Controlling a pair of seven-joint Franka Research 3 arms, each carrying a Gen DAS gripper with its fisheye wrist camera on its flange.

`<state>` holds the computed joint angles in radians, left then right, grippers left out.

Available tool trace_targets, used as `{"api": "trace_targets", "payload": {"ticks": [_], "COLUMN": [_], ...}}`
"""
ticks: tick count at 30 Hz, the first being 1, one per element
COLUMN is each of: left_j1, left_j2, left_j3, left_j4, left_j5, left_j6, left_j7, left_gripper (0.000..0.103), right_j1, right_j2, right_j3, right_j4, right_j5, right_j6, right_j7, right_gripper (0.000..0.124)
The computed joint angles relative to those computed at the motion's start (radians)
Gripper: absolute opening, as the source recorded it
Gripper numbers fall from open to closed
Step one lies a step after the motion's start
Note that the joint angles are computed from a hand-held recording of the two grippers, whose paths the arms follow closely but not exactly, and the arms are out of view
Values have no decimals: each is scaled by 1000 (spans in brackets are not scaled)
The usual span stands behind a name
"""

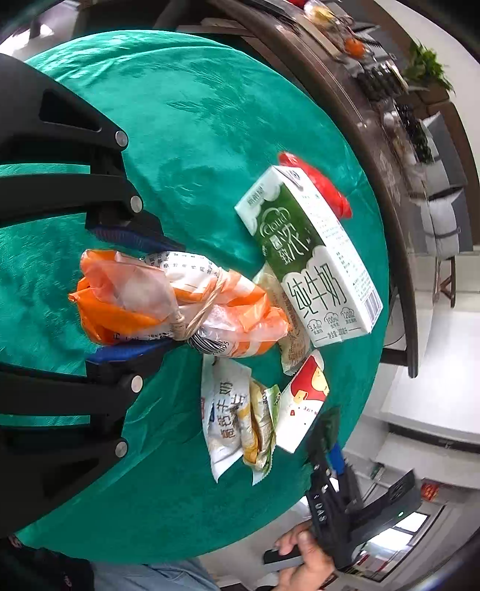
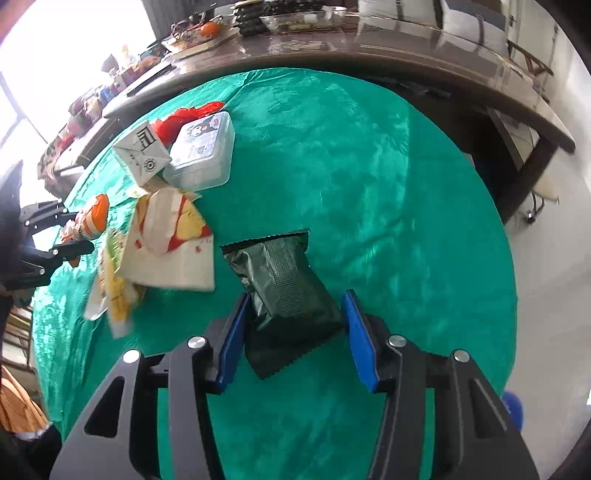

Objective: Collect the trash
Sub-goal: 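Grasp the orange-white bread bag with the left tool while the right tool grasps the dark green pouch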

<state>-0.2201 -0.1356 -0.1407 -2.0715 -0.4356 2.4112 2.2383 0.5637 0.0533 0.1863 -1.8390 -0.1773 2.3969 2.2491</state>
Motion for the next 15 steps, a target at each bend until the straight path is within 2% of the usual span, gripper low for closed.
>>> {"api": "trace_targets", "payload": {"ticks": [2, 5, 7, 9, 11, 12, 13, 15], "left_j1": [1, -19, -33, -57, -70, -73, -74, -86], "left_j2": [-79, -191, -258, -293, -305, -314, -322, -328], "left_j3": [2, -13, -34, -32, -38, -45, -50, -34], "left_j4": [-75, -183, -251, -287, -313, -331, -343, -343], "left_j5": [-20, 41, 99, 114, 155, 187, 218, 251], "left_j6": [6, 28, 43, 32, 41, 67, 84, 86], "left_j7": [-60, -165, -245, -303, -356, -376, -398, -423], "left_gripper": [43, 43, 44, 44, 46, 49, 61, 79], "right_j1": [15, 37, 50, 65, 83, 89, 96, 103], "right_j2": [-66, -123, -130, -112, -98, -92, -88, -91], "right_j3": [20, 67, 102, 128, 128, 124, 122, 115], "right_j4": [-81, -138, -137, -107, -94, -91, -85, -84], "right_j5": [35, 3, -72, -171, -183, -173, -180, -176], "right_j6": [32, 16, -34, -122, -160, -167, -178, -178], "right_j7": [50, 131, 211, 261, 243, 233, 232, 211], "right_gripper": [50, 50, 50, 50, 52, 53, 56, 74]}}
